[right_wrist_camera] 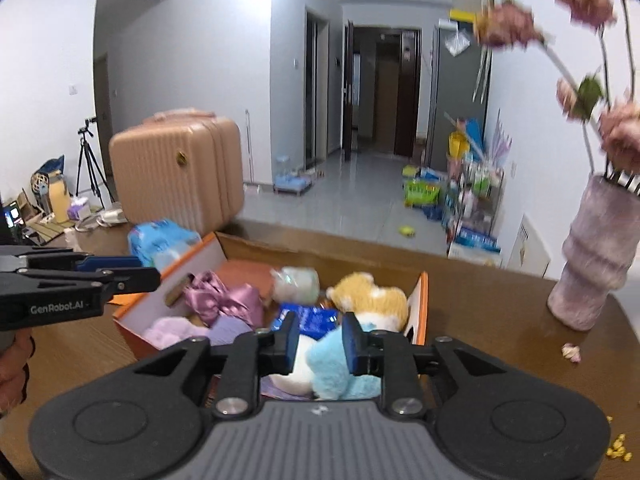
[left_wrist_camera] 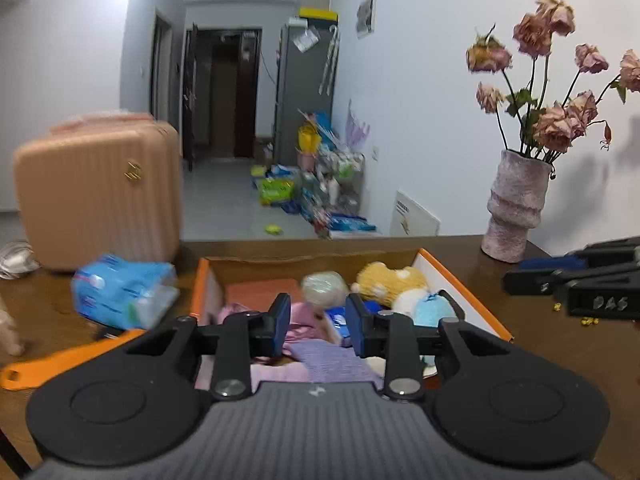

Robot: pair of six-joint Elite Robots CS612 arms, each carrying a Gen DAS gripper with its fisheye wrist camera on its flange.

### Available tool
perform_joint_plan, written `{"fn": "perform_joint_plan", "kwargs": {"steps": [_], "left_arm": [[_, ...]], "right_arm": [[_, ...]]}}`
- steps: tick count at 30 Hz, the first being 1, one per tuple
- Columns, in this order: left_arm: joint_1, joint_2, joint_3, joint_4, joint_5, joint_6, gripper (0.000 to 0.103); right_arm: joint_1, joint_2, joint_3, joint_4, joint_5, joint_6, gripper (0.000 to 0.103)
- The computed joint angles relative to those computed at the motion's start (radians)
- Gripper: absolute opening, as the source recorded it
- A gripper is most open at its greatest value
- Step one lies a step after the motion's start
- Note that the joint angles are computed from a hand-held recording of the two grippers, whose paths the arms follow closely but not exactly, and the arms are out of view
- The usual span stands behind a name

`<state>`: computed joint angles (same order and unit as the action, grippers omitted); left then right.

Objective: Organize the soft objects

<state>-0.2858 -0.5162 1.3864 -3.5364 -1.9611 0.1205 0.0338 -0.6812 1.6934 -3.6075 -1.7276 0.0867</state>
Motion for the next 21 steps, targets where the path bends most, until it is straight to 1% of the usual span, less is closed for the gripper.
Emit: {"fn": "perform_joint_plan", "kwargs": {"steps": [2,3,4,6,7,8,9,10,11,12,14,18,21], "left_arm": [[0.009,-0.013,0.030,-0.048,0.006,-0.006,0.043],[0.014,-0.017,0.043,-0.074,0.007,-0.013,0.055],[0.017,-0.022,0.060,-0.106,0.017,-0.021,0.070],[0.023,-0.027,0.088,-0.165,0.032,-0.033,0.083],[0.026,-0.026,0.098,-0.199,0.034,-0.045,0.088],[0.030,-0.022,0.104,-0.231,0.032,-0.058,0.092],[0.034,-0.016,0.108,-0.271,0.033,-0.074,0.101],[0.040,-0.005,0.110,-0.324,0.031,-0.093,0.103],[0.045,0.005,0.111,-0.370,0.027,-0.106,0.103],[0.048,0.010,0.113,-0.397,0.029,-0.110,0.103],[0.053,0.013,0.124,-0.420,0.036,-0.109,0.103],[0.064,0.014,0.146,-0.451,0.036,-0.115,0.103],[0.071,0.013,0.163,-0.475,0.029,-0.111,0.103]], "right_arm": [[0.015,-0.012,0.018,-0.029,-0.030,0.001,0.041],[0.023,-0.016,0.028,-0.050,-0.046,0.002,0.043],[0.029,-0.019,0.035,-0.064,-0.059,0.005,0.045],[0.044,-0.017,0.050,-0.104,-0.091,0.016,0.049],[0.052,-0.008,0.055,-0.146,-0.115,0.025,0.058],[0.063,0.008,0.055,-0.204,-0.147,0.036,0.072],[0.074,0.027,0.052,-0.266,-0.181,0.042,0.081],[0.087,0.055,0.044,-0.356,-0.223,0.034,0.095],[0.099,0.080,0.032,-0.422,-0.261,0.021,0.100],[0.110,0.101,0.020,-0.473,-0.299,0.004,0.101],[0.126,0.123,0.011,-0.520,-0.345,-0.016,0.101],[0.137,0.134,0.017,-0.515,-0.356,0.006,0.101],[0.147,0.140,0.016,-0.525,-0.370,0.003,0.101]]}}
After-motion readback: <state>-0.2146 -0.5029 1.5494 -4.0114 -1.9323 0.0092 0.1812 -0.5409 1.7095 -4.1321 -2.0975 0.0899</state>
